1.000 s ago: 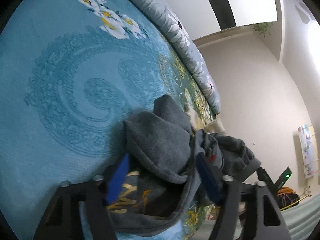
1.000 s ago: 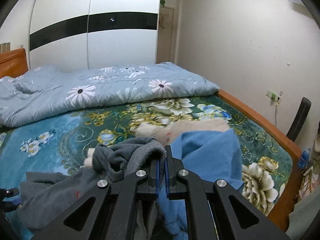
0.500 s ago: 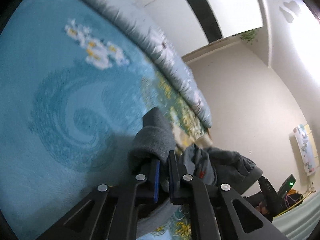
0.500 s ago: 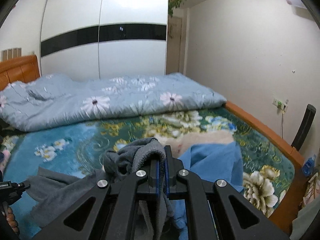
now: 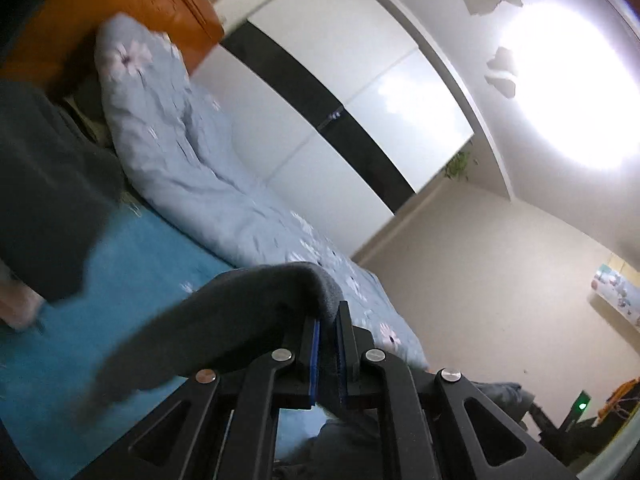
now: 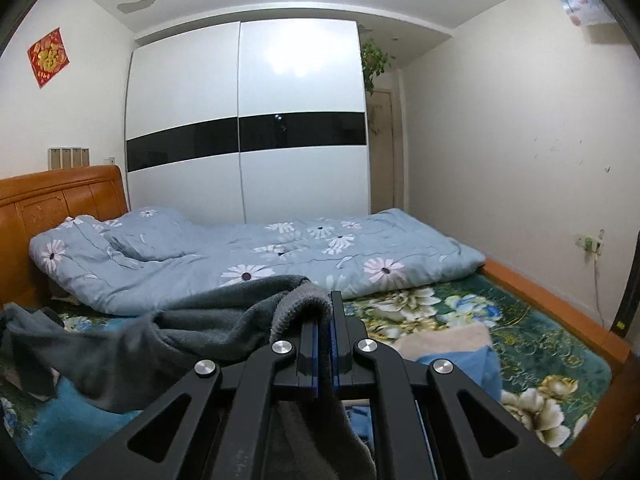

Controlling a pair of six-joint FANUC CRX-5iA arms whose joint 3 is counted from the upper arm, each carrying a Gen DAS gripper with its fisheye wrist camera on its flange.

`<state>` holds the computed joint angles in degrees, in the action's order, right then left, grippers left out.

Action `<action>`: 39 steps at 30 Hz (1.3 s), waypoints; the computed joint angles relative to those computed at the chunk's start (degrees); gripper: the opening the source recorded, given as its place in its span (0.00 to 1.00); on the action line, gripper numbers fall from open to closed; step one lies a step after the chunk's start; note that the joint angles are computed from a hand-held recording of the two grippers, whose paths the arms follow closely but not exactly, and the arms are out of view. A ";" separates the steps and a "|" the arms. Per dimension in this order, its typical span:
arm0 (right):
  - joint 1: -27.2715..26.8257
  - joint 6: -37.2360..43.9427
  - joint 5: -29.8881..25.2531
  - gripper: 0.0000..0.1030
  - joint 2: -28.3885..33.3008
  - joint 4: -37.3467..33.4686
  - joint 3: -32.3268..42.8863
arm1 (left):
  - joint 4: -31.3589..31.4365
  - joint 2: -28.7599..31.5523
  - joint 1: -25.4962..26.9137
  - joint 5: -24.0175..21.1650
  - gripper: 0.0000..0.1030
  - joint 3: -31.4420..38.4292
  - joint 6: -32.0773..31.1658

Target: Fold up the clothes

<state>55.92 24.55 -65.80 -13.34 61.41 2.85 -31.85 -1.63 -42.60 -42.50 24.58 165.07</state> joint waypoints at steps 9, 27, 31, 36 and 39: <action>-6.59 7.69 2.67 0.04 6.35 -17.49 6.81 | 4.88 2.97 3.98 -6.87 0.07 0.47 -3.18; -20.07 23.66 -5.07 0.05 39.48 -30.21 43.34 | 19.26 34.48 16.27 -29.10 0.08 35.81 -23.12; -20.71 25.73 -8.85 0.05 45.48 -31.58 47.45 | 21.38 41.29 17.30 -34.41 0.08 42.47 -25.49; -20.56 30.26 -12.37 0.05 50.01 -32.01 49.15 | 23.19 45.18 17.59 -36.46 0.10 46.13 -27.53; -20.61 30.05 -13.04 0.05 50.71 -31.91 48.99 | 24.64 45.65 17.74 -36.99 0.15 46.61 -28.29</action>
